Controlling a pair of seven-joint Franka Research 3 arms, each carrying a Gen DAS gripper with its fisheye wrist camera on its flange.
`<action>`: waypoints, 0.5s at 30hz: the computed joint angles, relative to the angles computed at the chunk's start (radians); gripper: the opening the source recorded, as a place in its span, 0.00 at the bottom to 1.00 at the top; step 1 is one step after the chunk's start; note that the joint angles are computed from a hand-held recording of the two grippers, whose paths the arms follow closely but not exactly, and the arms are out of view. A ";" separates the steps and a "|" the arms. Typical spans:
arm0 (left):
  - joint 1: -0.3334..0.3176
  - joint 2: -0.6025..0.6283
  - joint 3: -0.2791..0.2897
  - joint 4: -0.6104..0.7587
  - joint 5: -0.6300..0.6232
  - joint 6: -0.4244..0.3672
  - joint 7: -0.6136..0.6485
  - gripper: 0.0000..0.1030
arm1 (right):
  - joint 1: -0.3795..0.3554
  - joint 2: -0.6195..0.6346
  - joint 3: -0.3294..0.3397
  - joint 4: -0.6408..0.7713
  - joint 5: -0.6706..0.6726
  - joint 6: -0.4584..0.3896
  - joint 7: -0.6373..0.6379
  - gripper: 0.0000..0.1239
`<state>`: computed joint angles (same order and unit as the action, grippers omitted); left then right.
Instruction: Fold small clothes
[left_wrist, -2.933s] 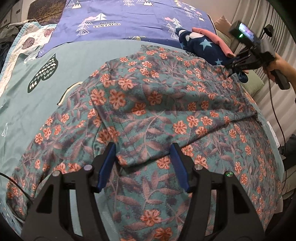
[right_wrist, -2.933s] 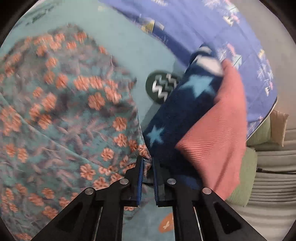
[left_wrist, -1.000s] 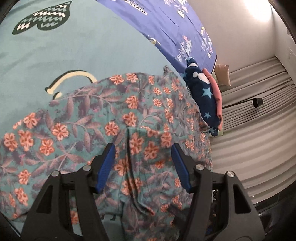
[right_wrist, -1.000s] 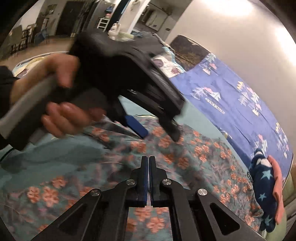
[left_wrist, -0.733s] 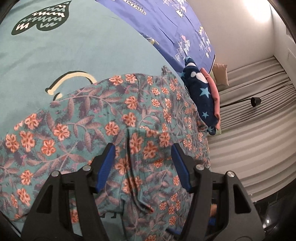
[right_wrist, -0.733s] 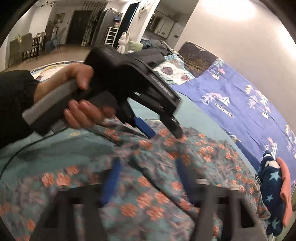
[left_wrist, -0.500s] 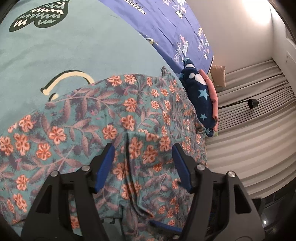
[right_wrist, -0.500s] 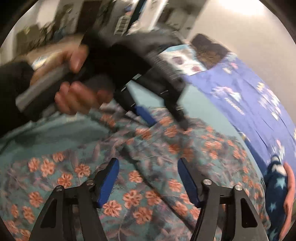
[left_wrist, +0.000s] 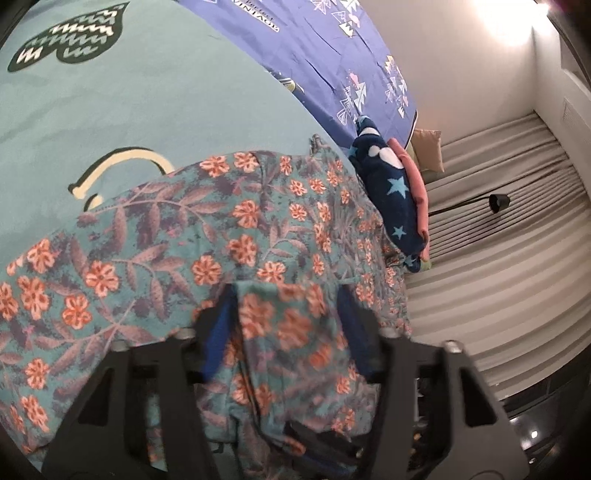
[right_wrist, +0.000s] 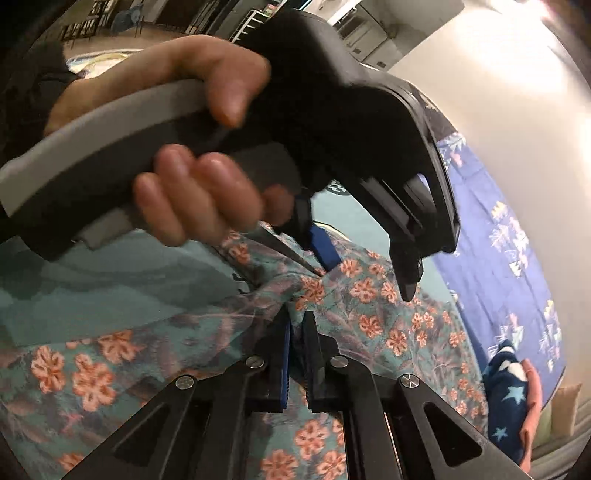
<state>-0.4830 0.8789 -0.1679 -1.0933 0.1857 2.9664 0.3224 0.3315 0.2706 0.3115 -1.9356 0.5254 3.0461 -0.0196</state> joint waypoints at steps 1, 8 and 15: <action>-0.013 -0.002 0.020 0.018 0.016 -0.058 0.006 0.26 | -0.001 -0.005 0.007 -0.015 0.005 0.017 -0.008 0.04; -0.056 -0.014 0.090 0.013 0.084 -0.079 -0.057 0.13 | 0.029 -0.048 -0.025 -0.035 -0.003 -0.032 0.070 0.04; -0.074 -0.027 0.133 -0.012 0.132 -0.086 -0.191 0.12 | 0.012 -0.103 -0.041 -0.037 0.025 -0.215 0.062 0.24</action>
